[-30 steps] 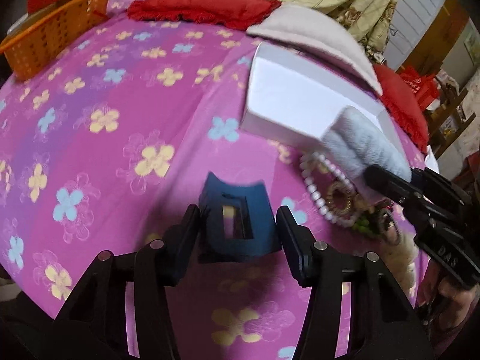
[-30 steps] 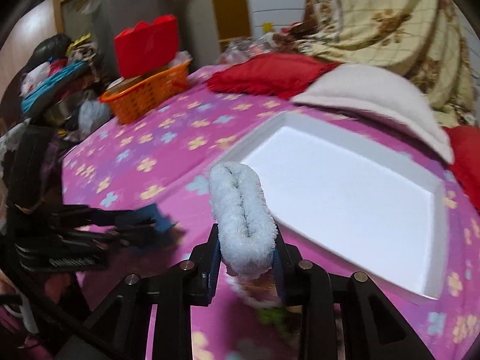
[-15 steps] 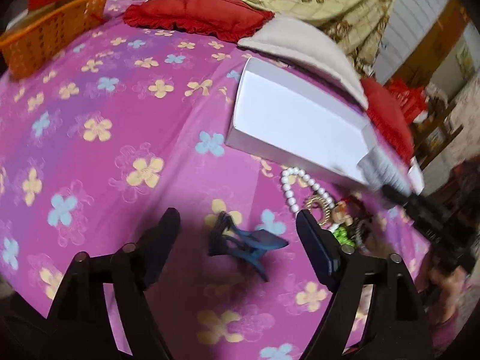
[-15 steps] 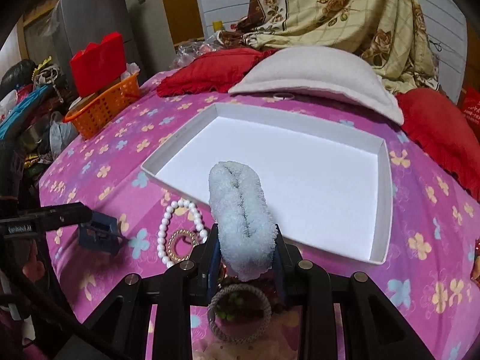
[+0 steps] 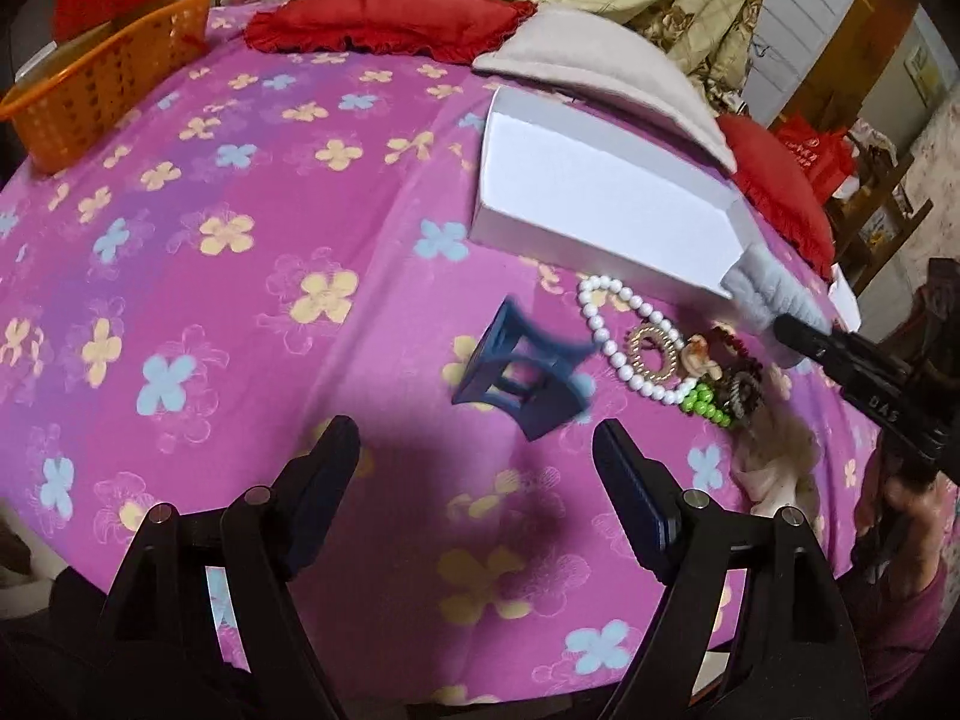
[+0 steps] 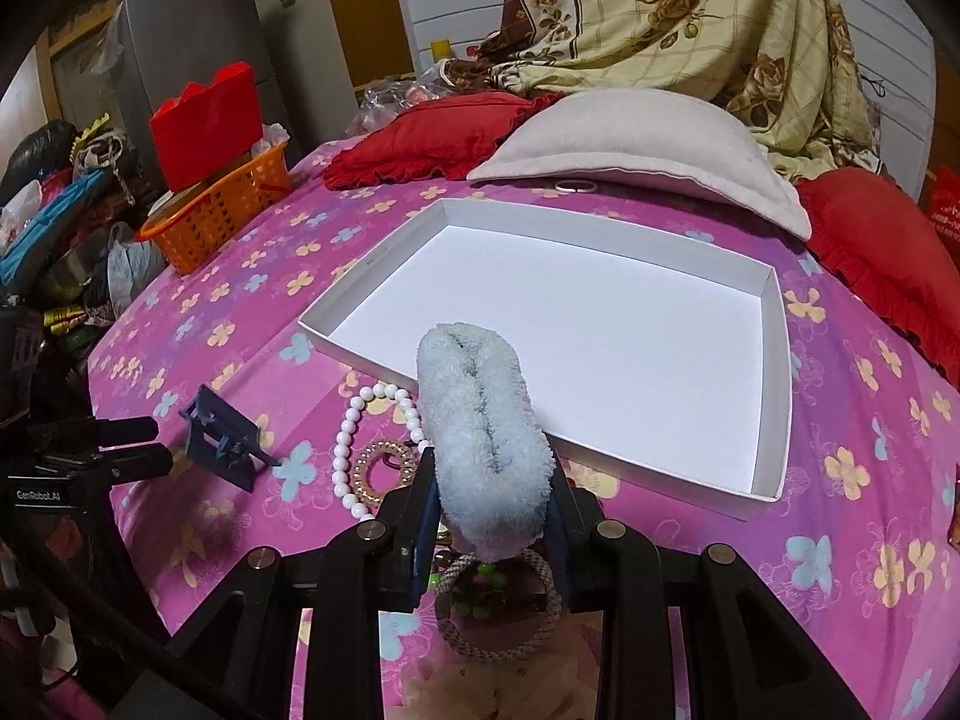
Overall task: Organize jewelry
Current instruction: 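Carry the blue clip and grey hair tie into the white tray with both grippers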
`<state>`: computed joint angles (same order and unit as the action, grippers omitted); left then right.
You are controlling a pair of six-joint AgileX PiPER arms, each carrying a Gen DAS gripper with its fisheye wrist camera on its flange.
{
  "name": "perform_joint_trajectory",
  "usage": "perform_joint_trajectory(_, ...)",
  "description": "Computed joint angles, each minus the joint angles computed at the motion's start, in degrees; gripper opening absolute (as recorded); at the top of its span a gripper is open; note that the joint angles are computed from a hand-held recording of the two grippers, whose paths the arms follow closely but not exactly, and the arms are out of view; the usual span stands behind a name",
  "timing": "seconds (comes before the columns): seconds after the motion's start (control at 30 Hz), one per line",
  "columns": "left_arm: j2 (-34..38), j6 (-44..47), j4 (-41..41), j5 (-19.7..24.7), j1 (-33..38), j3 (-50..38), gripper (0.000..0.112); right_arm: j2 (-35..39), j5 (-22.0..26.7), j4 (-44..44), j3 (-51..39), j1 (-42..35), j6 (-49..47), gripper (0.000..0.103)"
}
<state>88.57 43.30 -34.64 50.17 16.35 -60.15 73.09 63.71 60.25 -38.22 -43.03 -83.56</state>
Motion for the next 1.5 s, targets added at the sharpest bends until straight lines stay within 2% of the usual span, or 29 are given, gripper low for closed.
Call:
perform_joint_trajectory(0.17, -0.3, 1.4, -0.1, -3.6, -2.8, 1.1, 0.082, -0.8, 1.4, -0.5, 0.1, -1.0, 0.4, 0.029)
perform_joint_trajectory(0.23, 0.4, 4.2, -3.0, -4.0, -3.3, 1.8, 0.082, -0.6, 1.6, -0.9, 0.0, -1.1, 0.6, 0.029)
perform_joint_trajectory(0.4, 2.5, 8.9, -7.2, -9.3, -6.4, 3.4, 0.082, -0.5, 1.8, -1.4, 0.0, -1.3, 1.1, 0.029)
perform_joint_trajectory(0.53, 5.1, 11.4, -9.5, -10.4, -7.0, 2.5, 0.082, -0.3, 1.4, -1.5, 0.0, -1.4, 1.0, 0.029)
perform_joint_trajectory(0.63, 6.3, 14.6, -12.1, -9.3, -6.7, 2.1, 0.082, 0.3, 1.1, -1.4, -0.4, -1.4, 1.2, 0.029)
perform_joint_trajectory(0.67, 6.5, 15.3, -12.7, -9.5, -6.8, 2.3, 0.079, 0.4, 1.0, -1.4, -0.5, -1.4, 1.4, 0.029)
perform_joint_trajectory(0.73, 6.9, 12.6, -10.1, -11.2, -7.9, 1.9, 0.051, 0.5, 1.3, -1.2, -0.6, -1.8, 1.5, 0.029)
perform_joint_trajectory(1.0, 7.7, 8.6, -10.4, -5.7, -6.2, -1.7, 0.048, 1.5, 1.4, -0.7, -2.1, -3.6, 1.4, 0.029)
perform_joint_trajectory(1.2, 8.0, 1.8, -7.3, -3.3, -8.6, -8.9, 0.048, 6.1, -1.9, -1.2, -6.5, -4.4, 3.8, 0.029)
perform_joint_trajectory(1.4, 17.9, -12.4, 1.8, 1.6, -14.0, -26.1, 0.048, 15.2, -6.9, -2.2, -12.6, -1.9, 10.1, 0.029)
perform_joint_trajectory(1.5, 24.1, -18.4, 6.4, 4.1, -16.5, -35.1, 0.048, 18.5, -11.1, -3.0, -13.9, 0.3, 12.9, 0.029)
